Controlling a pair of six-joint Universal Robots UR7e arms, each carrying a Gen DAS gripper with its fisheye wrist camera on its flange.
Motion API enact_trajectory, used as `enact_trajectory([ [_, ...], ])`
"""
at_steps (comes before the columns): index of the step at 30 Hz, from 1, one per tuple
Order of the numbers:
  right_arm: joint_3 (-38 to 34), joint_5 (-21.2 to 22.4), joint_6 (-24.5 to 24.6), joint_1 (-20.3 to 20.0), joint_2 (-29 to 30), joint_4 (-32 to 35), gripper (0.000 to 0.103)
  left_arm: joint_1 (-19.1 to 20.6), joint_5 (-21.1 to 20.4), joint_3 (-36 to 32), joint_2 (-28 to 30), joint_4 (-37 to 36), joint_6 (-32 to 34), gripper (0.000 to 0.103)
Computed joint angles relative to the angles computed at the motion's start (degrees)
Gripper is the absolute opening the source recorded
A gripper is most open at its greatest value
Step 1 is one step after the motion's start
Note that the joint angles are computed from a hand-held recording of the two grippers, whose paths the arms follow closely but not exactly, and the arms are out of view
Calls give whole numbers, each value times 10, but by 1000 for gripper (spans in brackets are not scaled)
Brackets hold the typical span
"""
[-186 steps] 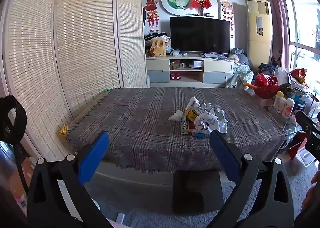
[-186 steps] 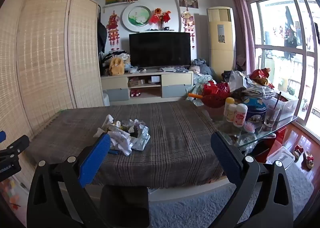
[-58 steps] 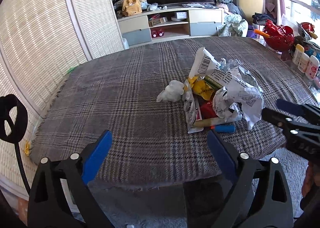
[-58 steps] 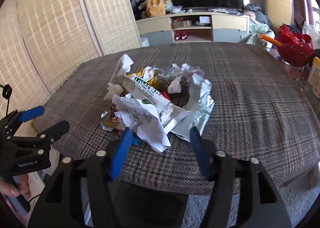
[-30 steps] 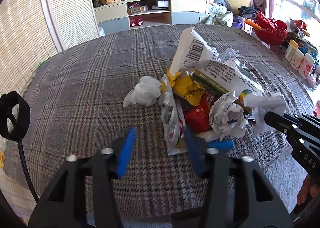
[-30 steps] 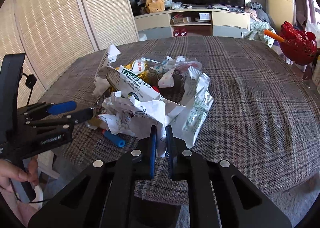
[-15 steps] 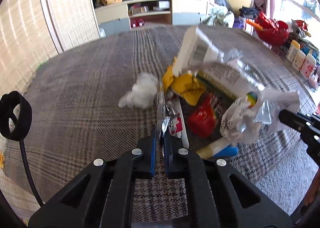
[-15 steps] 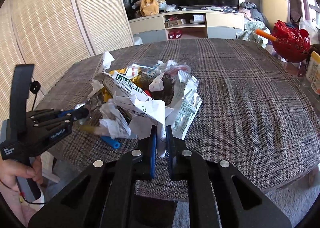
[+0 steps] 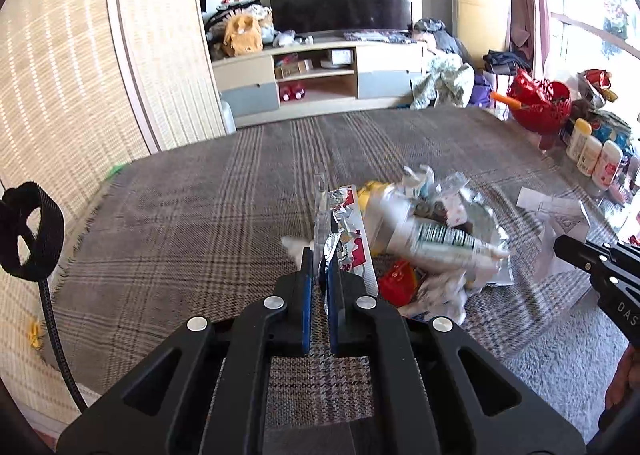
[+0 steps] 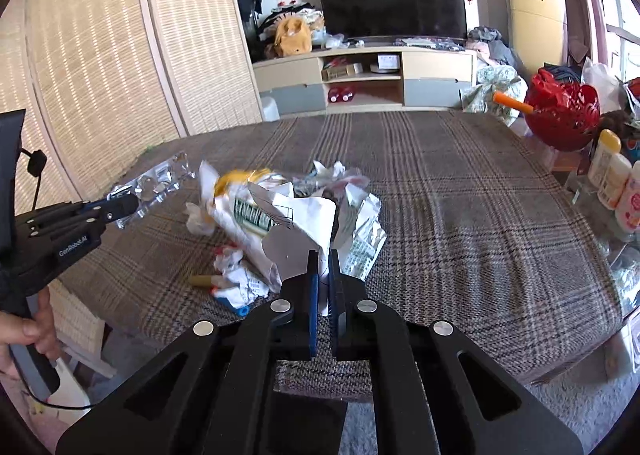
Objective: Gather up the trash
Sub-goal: 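Lift both held items and carry them down over the black bin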
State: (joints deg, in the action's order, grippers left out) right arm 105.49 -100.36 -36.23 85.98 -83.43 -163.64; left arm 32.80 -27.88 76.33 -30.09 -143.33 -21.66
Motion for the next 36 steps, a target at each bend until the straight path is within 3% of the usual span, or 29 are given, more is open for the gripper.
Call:
enact_trajectory([
  [7,28,4,-3,12,-49,2,6,-38,15,28,-28,27,-34,5],
  [16,88,3,-5,5,-131,33,6,-91,-1,104,-75,83,-149,5],
  [25,148,-3,-12,-32,-183,69,6,-123,-61,181,-97,105,-240,5],
  [36,191,-28,-10,-87,-163,95,6,-88,-167,229,-64,72,-281,5],
])
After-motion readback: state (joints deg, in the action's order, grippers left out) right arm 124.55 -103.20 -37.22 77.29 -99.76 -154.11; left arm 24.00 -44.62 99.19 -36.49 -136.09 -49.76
